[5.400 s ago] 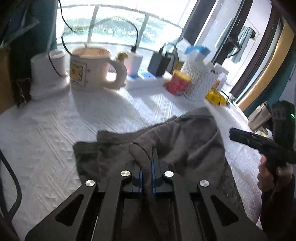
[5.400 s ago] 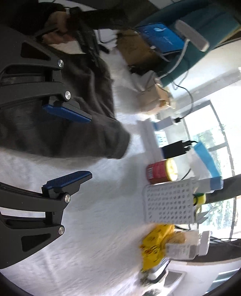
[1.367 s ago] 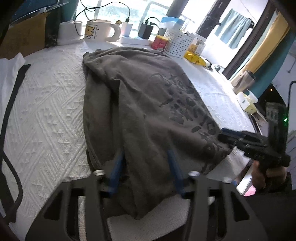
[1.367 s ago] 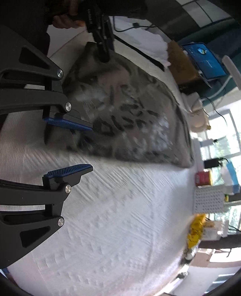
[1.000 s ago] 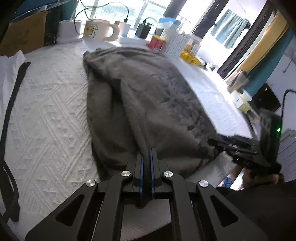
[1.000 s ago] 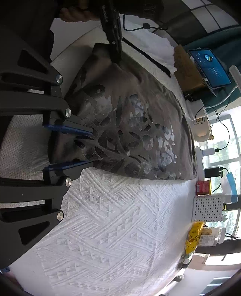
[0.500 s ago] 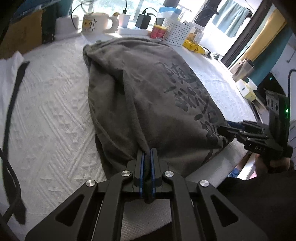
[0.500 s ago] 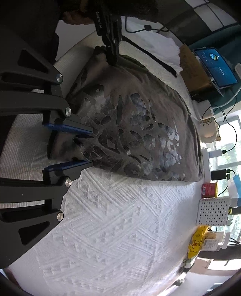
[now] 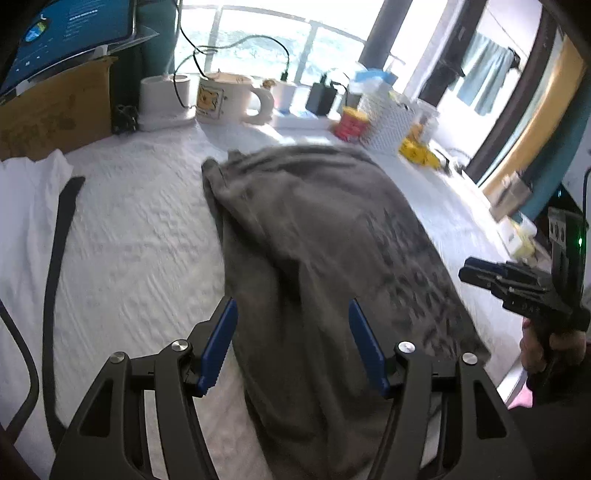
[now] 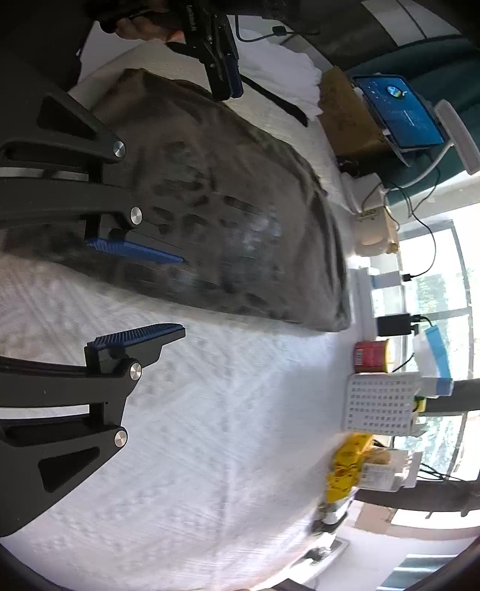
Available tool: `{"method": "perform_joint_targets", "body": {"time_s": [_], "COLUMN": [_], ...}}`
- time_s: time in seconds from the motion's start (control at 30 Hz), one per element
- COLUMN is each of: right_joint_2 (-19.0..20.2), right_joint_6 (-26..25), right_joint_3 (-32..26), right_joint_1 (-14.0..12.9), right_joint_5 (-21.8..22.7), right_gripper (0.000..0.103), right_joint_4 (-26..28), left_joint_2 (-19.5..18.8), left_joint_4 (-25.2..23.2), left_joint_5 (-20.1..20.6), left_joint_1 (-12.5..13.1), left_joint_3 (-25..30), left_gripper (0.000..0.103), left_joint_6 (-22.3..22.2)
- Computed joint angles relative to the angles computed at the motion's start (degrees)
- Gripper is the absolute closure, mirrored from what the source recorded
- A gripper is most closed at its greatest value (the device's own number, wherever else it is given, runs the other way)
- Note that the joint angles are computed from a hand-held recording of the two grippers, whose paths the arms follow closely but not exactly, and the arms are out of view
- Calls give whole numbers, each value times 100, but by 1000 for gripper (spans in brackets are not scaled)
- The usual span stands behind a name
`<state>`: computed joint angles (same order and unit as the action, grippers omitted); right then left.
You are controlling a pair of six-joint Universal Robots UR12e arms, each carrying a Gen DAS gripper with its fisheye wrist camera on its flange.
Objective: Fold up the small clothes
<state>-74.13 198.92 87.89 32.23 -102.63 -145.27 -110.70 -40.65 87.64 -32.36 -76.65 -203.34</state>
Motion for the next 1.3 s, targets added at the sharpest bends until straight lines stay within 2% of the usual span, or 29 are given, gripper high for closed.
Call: {"method": "perform_joint_targets", "body": {"time_s": [0.43, 0.5, 0.57, 0.77, 0.83, 0.9, 1.03, 1.07, 1.1, 1.17, 1.2, 1.3], "right_joint_2": [455, 536, 621, 917, 989, 1043, 1182, 1207, 1239, 1286, 1303, 1337], "right_joint_6": [-339, -389, -434, -624, -617, -545, -459, -453, -446, -435, -442, -474], "right_joint_3": [-714, -832, -946, -1323, -1404, -1458, -1600, -1618, -1636, -1674, -1687, -1714], "right_joint_1": [-275, -309, -343, -371, -422, -485, -569, -585, -609, -624, -628, -647], "right_joint_5": [-78, -72, -64, -281, -131, 99, 349, 413, 504, 559, 567, 632], "right_gripper": [65, 65, 65, 65, 65, 65, 64, 63, 62, 62, 62, 62], "right_joint_4": [147, 189, 214, 262, 210, 159, 166, 168, 157, 190, 200, 171], "left_joint_2": [-494, -581, -662, -838, -877, -896, -956, -978, -1022, -1112, -1125, -1098], "left_joint_4": [245, 142, 86, -116, -201, -159, -236, -298, -439, -752, -797, -730], "left_joint_5": [-297, -92, 34, -329, -647, -780, -643, -612, -521, -115, -8, -160], "left_joint_1": [309, 305, 309, 412, 480, 509, 479, 464, 424, 315, 289, 360], "left_joint_3": [541, 666, 774, 993, 1019, 1002, 1103, 1148, 1247, 1453, 1479, 1427], "left_gripper": [40, 33, 32, 32, 32, 32, 30, 26, 22, 21, 21, 21], "left_joint_6": [-109, -42, 87, 38, -42, -175, 39, 138, 335, 737, 786, 553]}}
